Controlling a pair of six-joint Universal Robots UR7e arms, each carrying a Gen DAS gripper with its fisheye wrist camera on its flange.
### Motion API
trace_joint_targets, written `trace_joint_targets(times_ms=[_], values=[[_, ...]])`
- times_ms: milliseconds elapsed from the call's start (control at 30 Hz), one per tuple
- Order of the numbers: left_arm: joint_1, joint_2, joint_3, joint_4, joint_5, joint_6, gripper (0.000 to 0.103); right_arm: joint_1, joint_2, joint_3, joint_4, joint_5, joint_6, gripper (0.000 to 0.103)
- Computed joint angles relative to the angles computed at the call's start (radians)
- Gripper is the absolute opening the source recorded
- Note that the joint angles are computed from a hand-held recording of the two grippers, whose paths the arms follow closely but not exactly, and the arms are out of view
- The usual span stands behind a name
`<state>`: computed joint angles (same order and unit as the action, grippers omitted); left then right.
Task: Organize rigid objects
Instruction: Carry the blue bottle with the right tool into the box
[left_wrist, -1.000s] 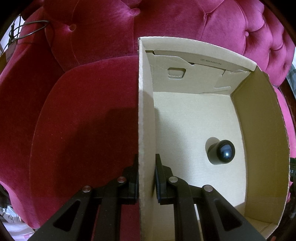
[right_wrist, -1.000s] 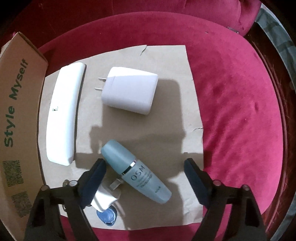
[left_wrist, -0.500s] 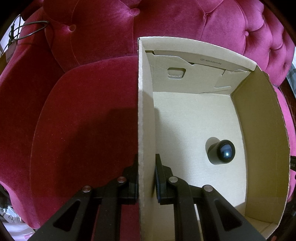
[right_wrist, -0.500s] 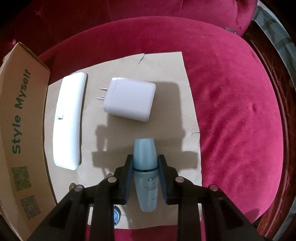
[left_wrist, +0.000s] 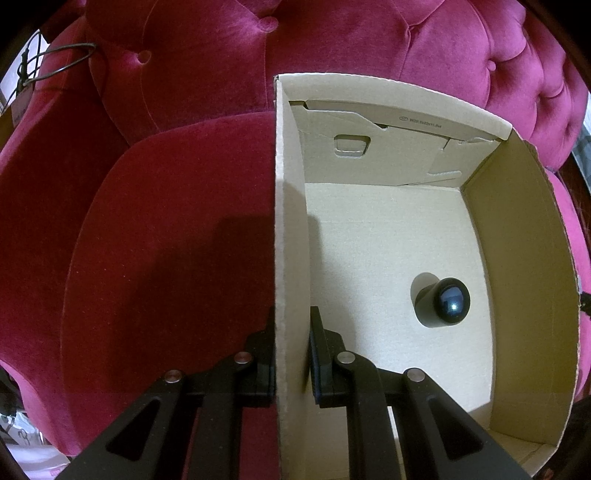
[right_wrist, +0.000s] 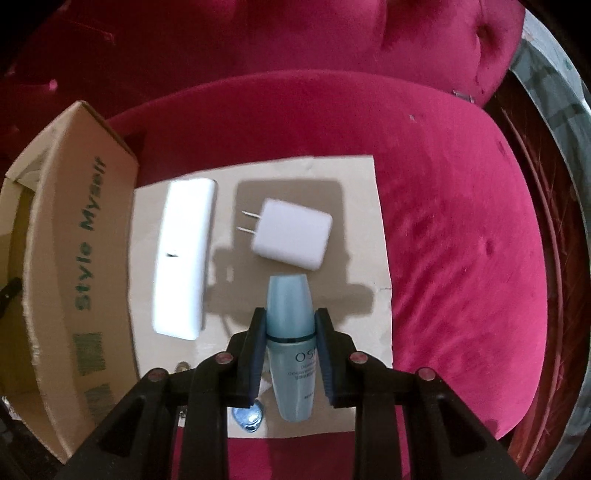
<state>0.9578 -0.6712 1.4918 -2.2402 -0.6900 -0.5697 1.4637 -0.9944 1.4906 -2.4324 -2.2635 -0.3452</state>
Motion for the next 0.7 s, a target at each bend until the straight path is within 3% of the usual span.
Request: trace_joint_targets(times_ms=[700], values=[[0.001, 0.0, 0.002, -0.003, 0.0, 0.002, 0.014, 0.15, 0.013, -0.054, 0.12, 0.049, -0.002, 0.027]])
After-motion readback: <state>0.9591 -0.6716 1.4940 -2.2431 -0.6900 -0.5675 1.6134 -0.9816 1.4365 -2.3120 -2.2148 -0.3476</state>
